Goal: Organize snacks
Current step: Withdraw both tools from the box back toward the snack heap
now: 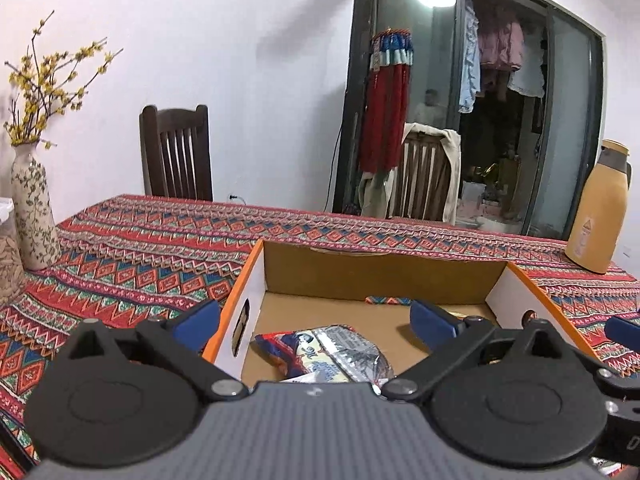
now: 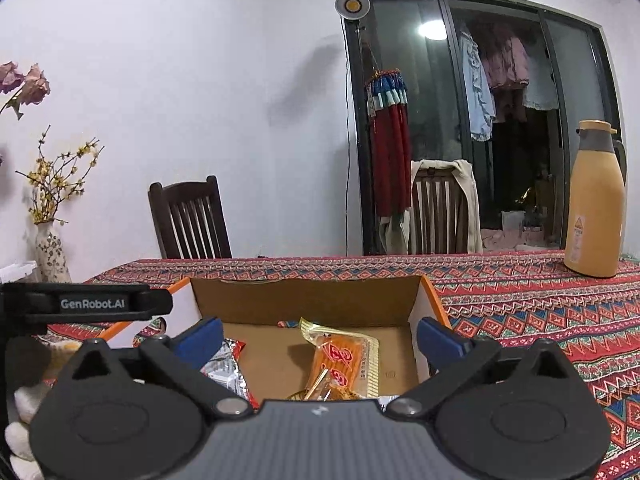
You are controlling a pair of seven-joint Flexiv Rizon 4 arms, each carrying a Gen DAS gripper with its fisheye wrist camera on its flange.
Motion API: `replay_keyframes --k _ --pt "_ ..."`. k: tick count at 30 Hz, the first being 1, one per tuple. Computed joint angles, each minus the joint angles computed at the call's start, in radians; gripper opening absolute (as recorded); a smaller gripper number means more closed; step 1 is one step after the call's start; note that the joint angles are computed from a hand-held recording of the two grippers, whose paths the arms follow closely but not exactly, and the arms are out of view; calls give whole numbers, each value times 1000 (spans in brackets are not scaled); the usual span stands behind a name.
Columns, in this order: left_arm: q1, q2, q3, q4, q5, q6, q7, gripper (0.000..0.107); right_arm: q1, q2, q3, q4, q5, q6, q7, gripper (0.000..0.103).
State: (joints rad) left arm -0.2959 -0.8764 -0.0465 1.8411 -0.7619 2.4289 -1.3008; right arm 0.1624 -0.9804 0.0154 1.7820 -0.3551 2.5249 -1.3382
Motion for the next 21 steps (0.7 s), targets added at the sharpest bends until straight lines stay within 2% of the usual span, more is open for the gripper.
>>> replay_keyframes --k 8,21 --pt "-22 39 -2 33 -16 31 14 103 -1 25 0 19 19 22 -8 103" --pt "-8 131 -3 229 53 113 -57 103 2 107 -1 212 94 163 -76 103"
